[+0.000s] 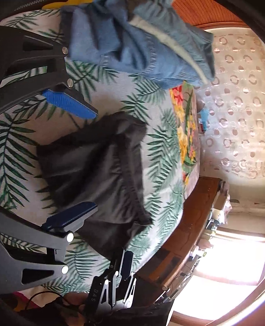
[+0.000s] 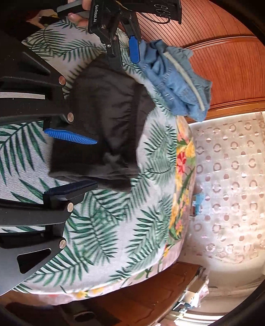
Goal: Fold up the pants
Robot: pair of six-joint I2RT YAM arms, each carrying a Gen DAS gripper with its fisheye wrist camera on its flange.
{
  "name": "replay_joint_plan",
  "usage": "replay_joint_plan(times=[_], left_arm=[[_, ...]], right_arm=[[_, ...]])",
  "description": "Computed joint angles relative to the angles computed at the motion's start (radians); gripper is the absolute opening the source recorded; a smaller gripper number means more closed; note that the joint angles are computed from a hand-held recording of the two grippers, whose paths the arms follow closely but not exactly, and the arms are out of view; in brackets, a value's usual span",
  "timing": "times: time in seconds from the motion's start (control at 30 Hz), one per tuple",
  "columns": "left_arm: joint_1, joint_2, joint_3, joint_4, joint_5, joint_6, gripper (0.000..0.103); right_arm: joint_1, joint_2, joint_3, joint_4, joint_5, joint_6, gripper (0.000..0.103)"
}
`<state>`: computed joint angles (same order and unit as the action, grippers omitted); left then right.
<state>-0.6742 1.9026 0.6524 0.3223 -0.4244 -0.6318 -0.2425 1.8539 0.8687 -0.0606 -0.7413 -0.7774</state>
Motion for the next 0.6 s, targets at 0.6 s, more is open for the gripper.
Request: replay_joint_plan(times=[0.6], left_arm=[[-0.038,0.062,-0.037,0.077,0.037,-0.026,0.062]], right_arm=[[0.020,0.065,0.069,-0.066,0.051,-0.010,0.036]])
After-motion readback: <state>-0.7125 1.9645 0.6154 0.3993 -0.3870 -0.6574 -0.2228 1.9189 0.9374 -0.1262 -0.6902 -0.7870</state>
